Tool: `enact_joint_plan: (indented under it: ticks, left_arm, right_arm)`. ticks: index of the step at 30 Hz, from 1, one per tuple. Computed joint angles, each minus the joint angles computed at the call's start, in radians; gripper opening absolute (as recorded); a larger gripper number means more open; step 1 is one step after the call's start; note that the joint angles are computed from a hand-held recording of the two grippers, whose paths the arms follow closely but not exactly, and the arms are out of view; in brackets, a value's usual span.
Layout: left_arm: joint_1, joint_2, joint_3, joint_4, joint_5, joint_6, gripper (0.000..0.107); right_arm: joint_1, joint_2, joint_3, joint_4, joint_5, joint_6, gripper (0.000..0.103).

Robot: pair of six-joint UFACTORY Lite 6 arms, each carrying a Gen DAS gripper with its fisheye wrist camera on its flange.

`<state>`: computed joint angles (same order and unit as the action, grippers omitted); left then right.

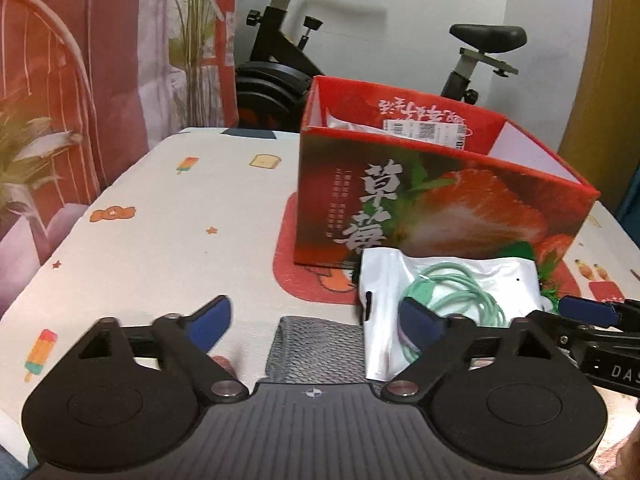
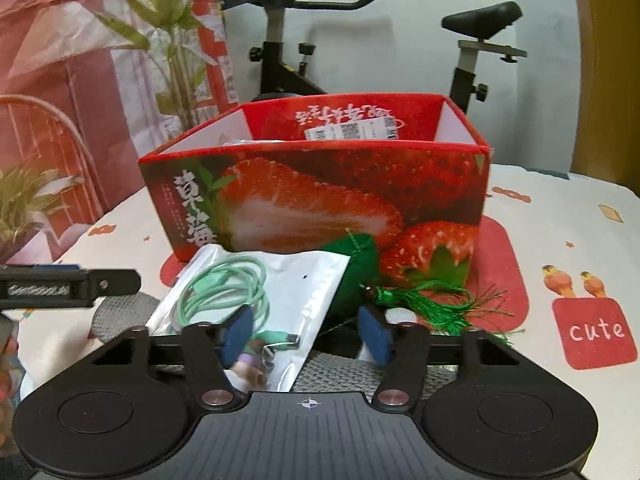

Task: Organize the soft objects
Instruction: 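Move the left gripper to the white pouch with the mint-green cable, then close the left gripper on the white cable pouch and lift it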

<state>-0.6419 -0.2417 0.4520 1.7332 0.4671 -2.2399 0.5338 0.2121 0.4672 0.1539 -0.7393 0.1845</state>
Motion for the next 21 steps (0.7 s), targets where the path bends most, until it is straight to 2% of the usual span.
enact_joint_plan:
  ticks: [4,6,9,14,18,21]
  left_arm:
    - [0.038,-0.006,-0.012,0.057,-0.053,-0.051,0.08]
    - [0.035,0.009,-0.003,0.032,-0.05,-0.02,0.07]
    - [0.049,0.004,-0.011,0.065,-0.078,-0.045,0.056]
    - [0.063,-0.003,-0.034,0.208,-0.104,-0.186,0.053]
    - [0.115,-0.008,-0.061,0.423,-0.135,-0.417,0.053]
    - [0.14,0.001,-0.063,0.514,-0.153,-0.512,0.053]
  right_arm:
    - [-0.01,0.016,0.005,-0.049,-0.009,0.03,0.039]
    - [-0.014,0.024,0.006,-0.067,-0.017,0.037,0.031]
    - [0.0,0.032,0.008,-0.042,-0.023,0.012,0.029]
    - [-0.018,0.053,0.008,-0.077,-0.036,0.037,0.028]
    - [-0.017,0.063,0.008,-0.073,-0.049,0.035,0.026]
    - [-0.013,0.069,0.012,-0.065,-0.048,0.026,0.026]
